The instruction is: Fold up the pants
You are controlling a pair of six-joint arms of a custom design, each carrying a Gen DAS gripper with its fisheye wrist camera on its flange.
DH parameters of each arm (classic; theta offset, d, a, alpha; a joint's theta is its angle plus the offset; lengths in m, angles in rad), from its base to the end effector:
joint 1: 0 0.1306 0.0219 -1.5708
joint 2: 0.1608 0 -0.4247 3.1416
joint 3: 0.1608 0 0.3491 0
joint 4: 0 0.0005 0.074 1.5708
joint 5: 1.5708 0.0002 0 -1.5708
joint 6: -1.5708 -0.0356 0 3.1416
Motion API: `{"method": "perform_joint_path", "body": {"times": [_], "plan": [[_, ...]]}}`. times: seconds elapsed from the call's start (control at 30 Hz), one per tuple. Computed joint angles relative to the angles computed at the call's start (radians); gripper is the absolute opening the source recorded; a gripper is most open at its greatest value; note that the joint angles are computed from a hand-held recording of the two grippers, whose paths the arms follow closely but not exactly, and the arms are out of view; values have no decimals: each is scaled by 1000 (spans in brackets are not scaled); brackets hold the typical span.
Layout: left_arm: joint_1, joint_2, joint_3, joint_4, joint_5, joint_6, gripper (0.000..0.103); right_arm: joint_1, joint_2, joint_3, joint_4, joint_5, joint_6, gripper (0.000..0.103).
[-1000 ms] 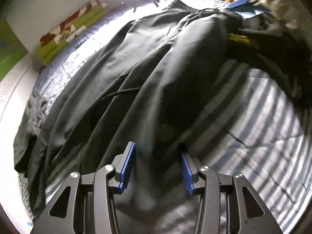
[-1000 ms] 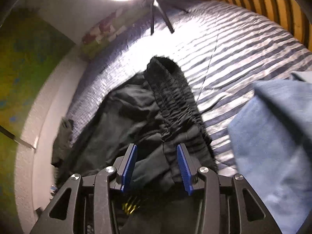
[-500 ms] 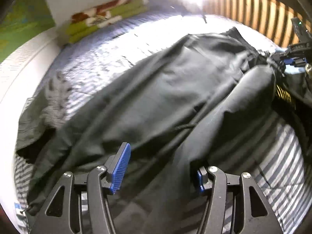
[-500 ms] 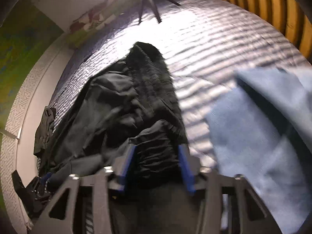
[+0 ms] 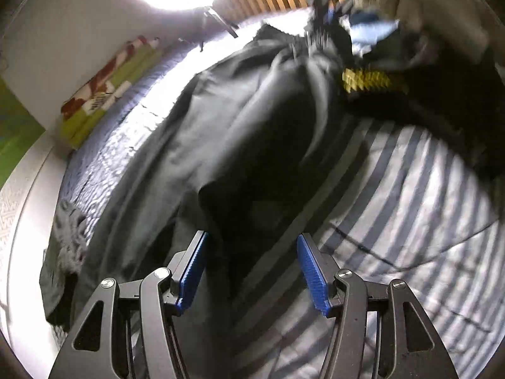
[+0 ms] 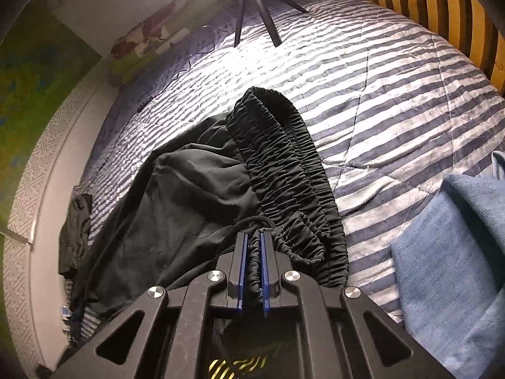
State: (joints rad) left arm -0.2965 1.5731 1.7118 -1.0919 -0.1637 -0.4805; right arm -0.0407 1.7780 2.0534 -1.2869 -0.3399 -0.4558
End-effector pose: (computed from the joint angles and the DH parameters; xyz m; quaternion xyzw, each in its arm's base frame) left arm 0.4794 -0.1409 0.5088 0.3367 0.8882 0.1054 0.2945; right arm 0.5675 -0.0117 0.5305 0.1875 0.9297 0.2151 0.2327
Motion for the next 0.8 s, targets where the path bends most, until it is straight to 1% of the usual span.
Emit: {"method": "perform_joint_path", "body": {"times": [0.03,0.07,0.1,0.17,0.2,0.23,0.27,0.33,0.37,0.4,0.47,0.5,0.53,0.57,0.6,0.63,0.7,0.8], "plan": [[2,10,-5,10,-14,4,61,-8,-8,-6,0,-18,4,15],[8,24,3,8,-17,18,61,-14,-15,-11,-2,-28,9,26],[19,39,20,-8,5,34,59,-22,-39,-35,4,-34,23,37],[36,54,42,-27,38,55,44,-25,-72,-63,3,-10,57,41],[44,64,56,-44,54,64,30,-23,-95,-86,11,13,80,44],[52,72,70,-62,68,73,24,-22,-113,-104,15,28,94,46],[58,75,76,-67,80,77,22,-22,-132,-127,22,43,96,47],[59,79,78,-73,87,80,13,-22,-164,-171,25,81,74,47],[59,79,79,-75,87,78,13,-26,-173,-187,32,84,62,48],[54,77,76,-76,84,77,11,-30,-180,-206,31,83,42,51],[53,77,81,-87,88,81,9,-35,-162,-213,7,55,43,53],[53,79,88,-96,92,89,7,-28,-137,-200,-26,49,59,53],[55,82,99,-107,97,96,6,-23,-130,-203,-27,42,61,52],[58,81,114,-131,116,108,6,-23,-126,-211,-13,17,60,39],[60,77,122,-143,131,115,5,-26,-123,-213,-5,-12,49,21],[62,69,134,-161,149,121,5,-32,-126,-213,3,-33,23,20],[61,49,156,-202,187,129,5,-44,-153,-229,36,-78,4,13],[53,3,186,-265,258,138,5,-54,-202,-216,24,-74,26,11]]}}
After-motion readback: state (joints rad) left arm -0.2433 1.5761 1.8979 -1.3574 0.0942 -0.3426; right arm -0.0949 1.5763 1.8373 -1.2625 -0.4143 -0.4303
